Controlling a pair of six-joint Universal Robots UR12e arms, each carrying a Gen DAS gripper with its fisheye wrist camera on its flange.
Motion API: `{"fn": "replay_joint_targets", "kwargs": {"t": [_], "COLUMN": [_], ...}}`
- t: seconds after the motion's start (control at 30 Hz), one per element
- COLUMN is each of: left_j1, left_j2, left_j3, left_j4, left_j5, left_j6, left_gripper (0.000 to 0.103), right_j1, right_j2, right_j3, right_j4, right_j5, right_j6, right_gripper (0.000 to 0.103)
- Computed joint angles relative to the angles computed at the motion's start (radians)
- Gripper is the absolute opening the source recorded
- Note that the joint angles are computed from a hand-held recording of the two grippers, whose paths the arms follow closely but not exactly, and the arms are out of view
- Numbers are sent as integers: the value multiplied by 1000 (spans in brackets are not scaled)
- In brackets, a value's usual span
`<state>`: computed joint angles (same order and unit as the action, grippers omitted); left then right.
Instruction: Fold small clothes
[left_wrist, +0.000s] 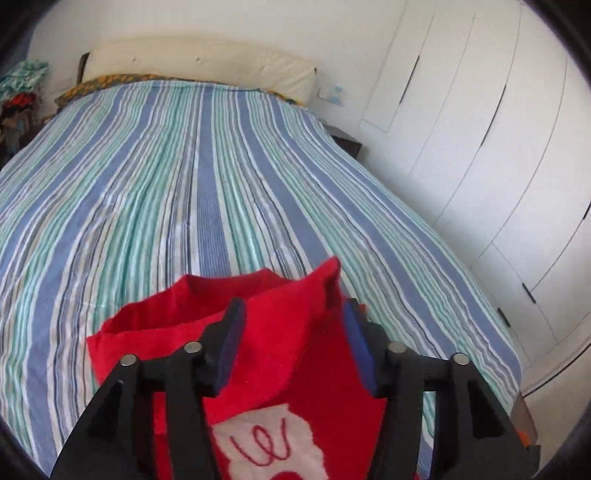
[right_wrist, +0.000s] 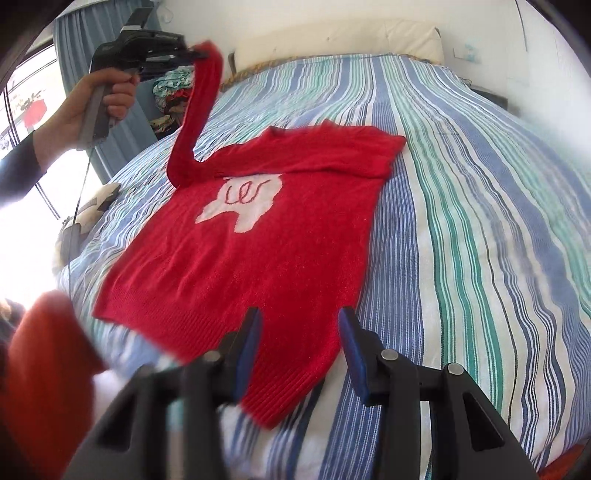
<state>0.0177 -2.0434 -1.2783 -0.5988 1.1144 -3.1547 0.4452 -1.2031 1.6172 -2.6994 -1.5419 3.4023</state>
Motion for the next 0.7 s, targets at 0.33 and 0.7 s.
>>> {"fn": "replay_joint_targets", "kwargs": {"t": [0.33,0.7], "left_j1": [113,70], "left_j2": [97,68], "left_j3": [-222,-267], "left_j4": [44,-24], "left_j5": [156,281], "left_j6": [-120,102], "left_gripper": [63,68], "right_j1": [-32,-32], "right_j2": [-24,-2], "right_j3": [40,16], "right_j4": [-58,-6], "right_j5": [24,19], "right_j6": [88,100], "right_gripper": [43,43]}}
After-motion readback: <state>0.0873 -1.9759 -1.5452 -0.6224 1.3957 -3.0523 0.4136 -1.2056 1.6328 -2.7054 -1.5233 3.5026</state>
